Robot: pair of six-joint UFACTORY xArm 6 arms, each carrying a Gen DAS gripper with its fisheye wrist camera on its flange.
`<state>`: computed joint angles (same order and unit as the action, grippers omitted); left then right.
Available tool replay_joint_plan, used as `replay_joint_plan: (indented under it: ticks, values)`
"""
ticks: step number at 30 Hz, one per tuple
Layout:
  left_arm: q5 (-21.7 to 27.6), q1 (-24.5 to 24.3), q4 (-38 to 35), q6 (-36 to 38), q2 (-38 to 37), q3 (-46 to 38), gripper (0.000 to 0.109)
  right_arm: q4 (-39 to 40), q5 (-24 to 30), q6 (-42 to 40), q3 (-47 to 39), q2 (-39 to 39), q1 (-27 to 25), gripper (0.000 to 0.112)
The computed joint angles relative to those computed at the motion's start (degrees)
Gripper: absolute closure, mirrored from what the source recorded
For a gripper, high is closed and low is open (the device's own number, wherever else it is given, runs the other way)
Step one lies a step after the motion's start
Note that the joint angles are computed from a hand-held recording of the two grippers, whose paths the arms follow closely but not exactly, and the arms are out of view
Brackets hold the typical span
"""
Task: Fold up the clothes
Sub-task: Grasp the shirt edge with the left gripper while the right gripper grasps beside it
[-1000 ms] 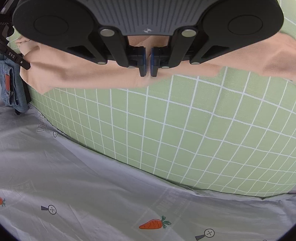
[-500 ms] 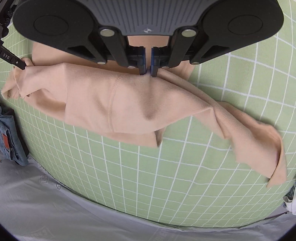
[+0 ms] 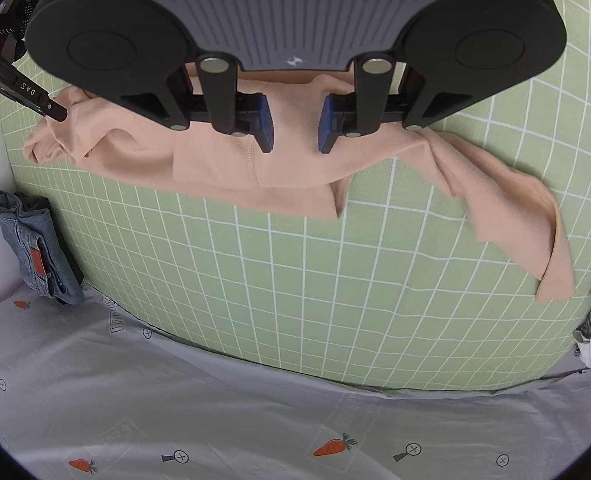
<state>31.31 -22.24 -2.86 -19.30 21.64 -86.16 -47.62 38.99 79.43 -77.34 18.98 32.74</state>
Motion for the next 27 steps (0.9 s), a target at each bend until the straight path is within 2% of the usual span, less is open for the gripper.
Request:
replay_joint_plan:
  ticks: [1,2,5,8,11,12,13,14,15,19,22,27]
  values:
    - [0.34,-0.21,2.27,-0.89,1.05,-1.32,0.056,0.06,0.61,-0.65,-0.83,0.6,0.18,0.074]
    - [0.6,-0.39,4.65,-1.99,2.09,-2.43,0.052,-0.07,1.19,-1.03,-1.51,1.1,0.33,0.073]
    - [2.26,-0.49,6.2,-0.83,4.78,-5.47,0.052,-1.16,3.33,-2.21,-3.18,2.26,0.93,0.068]
    - [2.59,-0.23,3.99,0.62,5.72,-5.92,0.052,-1.31,4.11,-3.66,-3.5,2.62,1.18,0.068]
    - [2.67,-0.18,2.47,1.81,5.89,-5.47,0.054,0.23,3.31,-5.13,-2.86,2.45,0.83,0.076]
    - [2.3,-0.28,2.49,2.25,5.48,-4.83,0.057,0.67,2.97,-5.56,-2.59,2.32,0.69,0.088]
    - [1.93,-0.39,2.5,2.7,5.07,-4.2,0.071,1.07,2.8,-5.92,-2.44,2.2,0.58,0.098]
    - [1.62,-0.48,2.59,3.09,4.67,-3.6,0.082,1.12,2.76,-5.89,-2.37,2.09,0.51,0.104]
    - [1.46,-0.54,2.92,3.29,4.25,-2.97,0.094,0.75,2.87,-5.37,-2.39,1.98,0.49,0.105]
    - [-1.64,-0.45,3.99,2.25,1.31,0.81,0.098,-2.69,4.25,-2.18,-3.05,1.5,0.67,0.107]
    - [-4.54,0.11,7.88,-1.69,-0.71,2.49,0.099,-7.24,5.75,-0.05,-4.86,1.33,0.59,0.107]
    - [-8.0,1.92,9.52,-4.01,0.36,-1.96,0.099,-12.89,5.14,-3.03,-13.07,5.27,-0.95,0.107]
